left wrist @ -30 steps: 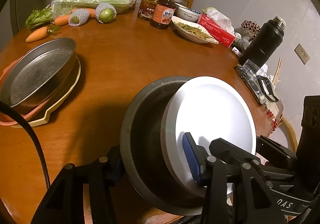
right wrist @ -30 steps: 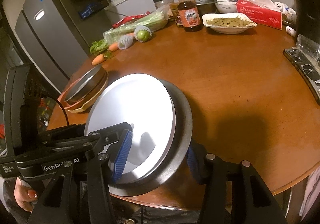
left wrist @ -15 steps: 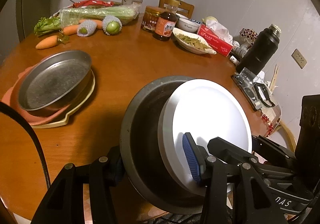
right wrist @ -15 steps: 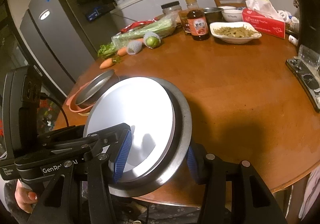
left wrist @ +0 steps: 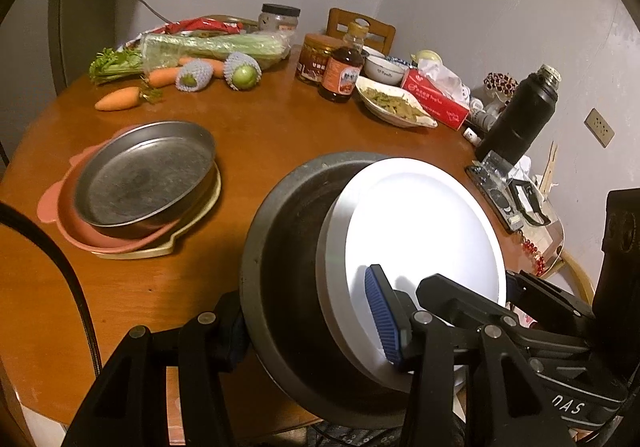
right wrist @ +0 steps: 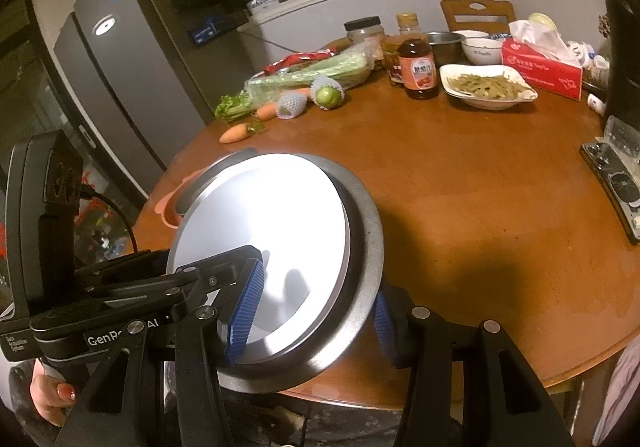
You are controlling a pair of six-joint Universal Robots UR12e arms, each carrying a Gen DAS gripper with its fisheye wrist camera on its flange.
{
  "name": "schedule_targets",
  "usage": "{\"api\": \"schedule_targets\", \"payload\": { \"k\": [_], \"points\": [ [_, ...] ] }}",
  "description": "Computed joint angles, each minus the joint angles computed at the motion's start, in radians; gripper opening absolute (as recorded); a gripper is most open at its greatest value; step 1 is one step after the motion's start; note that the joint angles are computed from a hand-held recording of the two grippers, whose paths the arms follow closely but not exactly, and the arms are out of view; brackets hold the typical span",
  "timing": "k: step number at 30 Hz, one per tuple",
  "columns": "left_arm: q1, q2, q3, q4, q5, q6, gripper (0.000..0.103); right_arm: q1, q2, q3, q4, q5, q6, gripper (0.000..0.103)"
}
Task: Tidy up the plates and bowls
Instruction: 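Lift the steel bowl with the left gripper and carry it toward the grey pan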
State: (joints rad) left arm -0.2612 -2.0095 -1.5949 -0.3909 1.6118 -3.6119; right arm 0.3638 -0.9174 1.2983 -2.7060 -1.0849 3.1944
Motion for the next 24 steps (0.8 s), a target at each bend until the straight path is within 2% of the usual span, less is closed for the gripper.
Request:
{"api": "schedule_targets", "payload": {
  "k": [24],
  "points": [
    [0.031, 0.065, -0.056, 0.067, 0.071, 0.000, 0.051, 0.042, 0.017, -0.076, -0.029, 0.011, -0.033, 0.053]
  ]
}}
